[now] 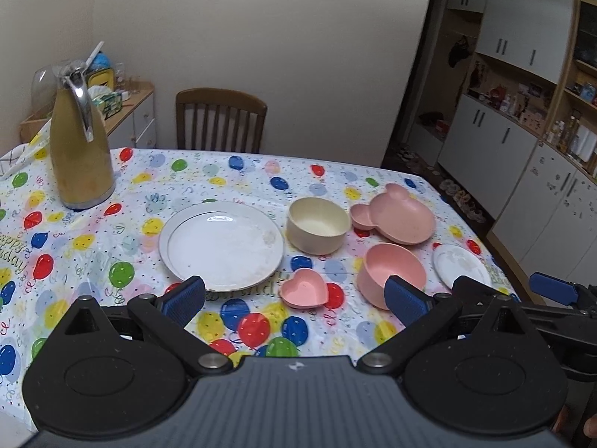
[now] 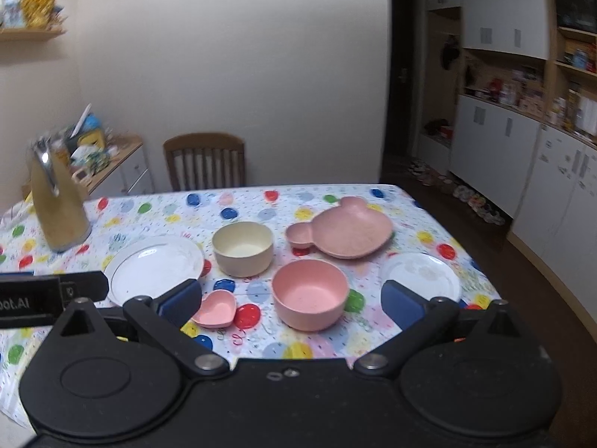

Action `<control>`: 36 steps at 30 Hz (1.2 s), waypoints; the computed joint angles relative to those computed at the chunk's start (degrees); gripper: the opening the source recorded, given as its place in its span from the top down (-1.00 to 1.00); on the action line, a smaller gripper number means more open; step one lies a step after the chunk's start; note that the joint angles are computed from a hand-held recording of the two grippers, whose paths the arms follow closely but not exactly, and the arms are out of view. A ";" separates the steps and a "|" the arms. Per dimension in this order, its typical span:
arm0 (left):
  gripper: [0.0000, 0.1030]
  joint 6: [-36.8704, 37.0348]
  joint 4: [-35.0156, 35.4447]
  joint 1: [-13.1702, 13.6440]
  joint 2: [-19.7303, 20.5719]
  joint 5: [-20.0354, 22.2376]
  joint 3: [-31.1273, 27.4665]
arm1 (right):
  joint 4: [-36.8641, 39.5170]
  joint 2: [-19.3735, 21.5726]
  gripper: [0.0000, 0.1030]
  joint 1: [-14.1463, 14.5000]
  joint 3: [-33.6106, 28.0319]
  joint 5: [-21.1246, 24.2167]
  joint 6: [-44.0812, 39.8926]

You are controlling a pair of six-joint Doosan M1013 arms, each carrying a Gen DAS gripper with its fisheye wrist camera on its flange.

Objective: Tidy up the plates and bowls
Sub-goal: 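Reach both grippers to the large white plate rim and close on it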

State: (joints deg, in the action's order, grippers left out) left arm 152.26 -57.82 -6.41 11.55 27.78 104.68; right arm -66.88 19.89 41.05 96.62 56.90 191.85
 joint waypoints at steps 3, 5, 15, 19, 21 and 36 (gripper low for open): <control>-0.99 -5.77 4.93 -0.52 1.62 -2.05 -1.64 | 1.39 1.00 -0.99 -2.04 -1.25 -4.42 -4.88; -0.99 -10.13 8.91 -0.83 2.77 -3.16 -2.75 | 1.66 1.87 -0.99 -3.12 -2.24 -6.35 -7.58; -0.99 -25.77 22.06 -1.14 8.17 -5.59 -7.93 | 4.25 5.50 -0.99 -8.20 -7.27 -15.68 -20.37; -0.99 -31.50 26.86 -1.00 10.35 -6.11 -10.02 | 8.19 6.89 -0.99 -10.71 -9.59 -21.06 -27.26; -0.98 -33.84 28.82 -0.90 11.39 -6.58 -11.01 | 11.88 7.80 -0.96 -11.93 -11.17 -23.00 -31.52; -0.91 -56.93 50.58 -0.72 19.83 -4.80 -19.30 | 46.49 17.26 -0.77 -17.66 -25.74 -23.11 -72.12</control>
